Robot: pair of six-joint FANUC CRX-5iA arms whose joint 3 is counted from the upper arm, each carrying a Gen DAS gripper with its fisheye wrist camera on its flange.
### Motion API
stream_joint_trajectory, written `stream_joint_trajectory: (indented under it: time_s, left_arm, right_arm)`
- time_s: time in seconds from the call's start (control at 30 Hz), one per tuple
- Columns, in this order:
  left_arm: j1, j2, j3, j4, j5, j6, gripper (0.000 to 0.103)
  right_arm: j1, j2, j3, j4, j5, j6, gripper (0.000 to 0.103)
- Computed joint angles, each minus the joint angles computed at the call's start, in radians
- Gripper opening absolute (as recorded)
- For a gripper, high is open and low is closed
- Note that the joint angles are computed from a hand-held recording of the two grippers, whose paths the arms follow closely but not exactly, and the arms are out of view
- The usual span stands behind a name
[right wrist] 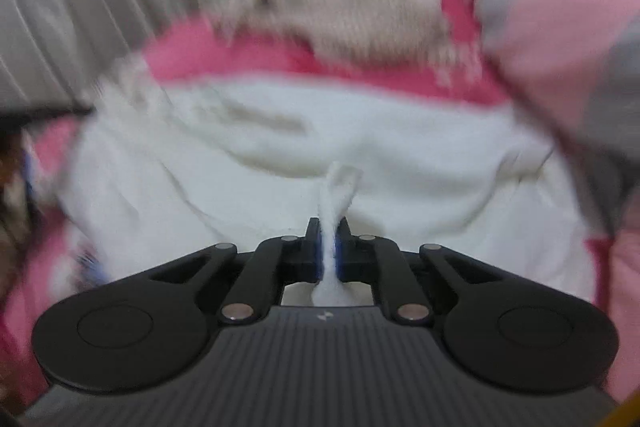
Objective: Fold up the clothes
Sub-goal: 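Lift the white sweatshirt high with both grippers and flip it over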
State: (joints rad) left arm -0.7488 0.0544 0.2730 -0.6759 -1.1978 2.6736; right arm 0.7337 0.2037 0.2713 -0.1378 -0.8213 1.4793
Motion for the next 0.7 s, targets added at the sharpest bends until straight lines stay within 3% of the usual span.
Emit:
stream_joint_trajectory:
  time_s: [0.1,0.23,0.43,0.53,0.6,0.7]
  left_arm:
    - [0.004,0.001,0.074,-0.038,-0.010,0.002,0.004]
    - [-0.001,0.051,0.275,-0.167,-0.050,-0.038,0.003]
    - [-0.127,0.113,0.641,-0.480,-0.087,-0.149,0.003]
    - [-0.256,0.056,0.639,-0.608,-0.082,-0.199,0.003]
    - [-0.351,-0.009,0.567,-0.644,-0.107,-0.225,0.003]
    - [-0.518,-0.096,0.428,-0.689,-0.218,-0.227,0.003]
  right_arm:
    - [0.029,-0.076,-0.089,0.189,0.133,-0.222,0.004]
    - [0.023,-0.038,-0.010,0.435,0.280,-0.478,0.004]
    - [0.057,-0.033,0.170,0.793,0.456,-0.601,0.004]
    - [0.098,-0.084,0.189,0.858,0.487,-0.551,0.004]
    - [0.132,-0.170,0.113,0.832,0.506,-0.487,0.004]
    - [0.176,-0.323,-0.075,0.827,0.522,-0.490,0.004]
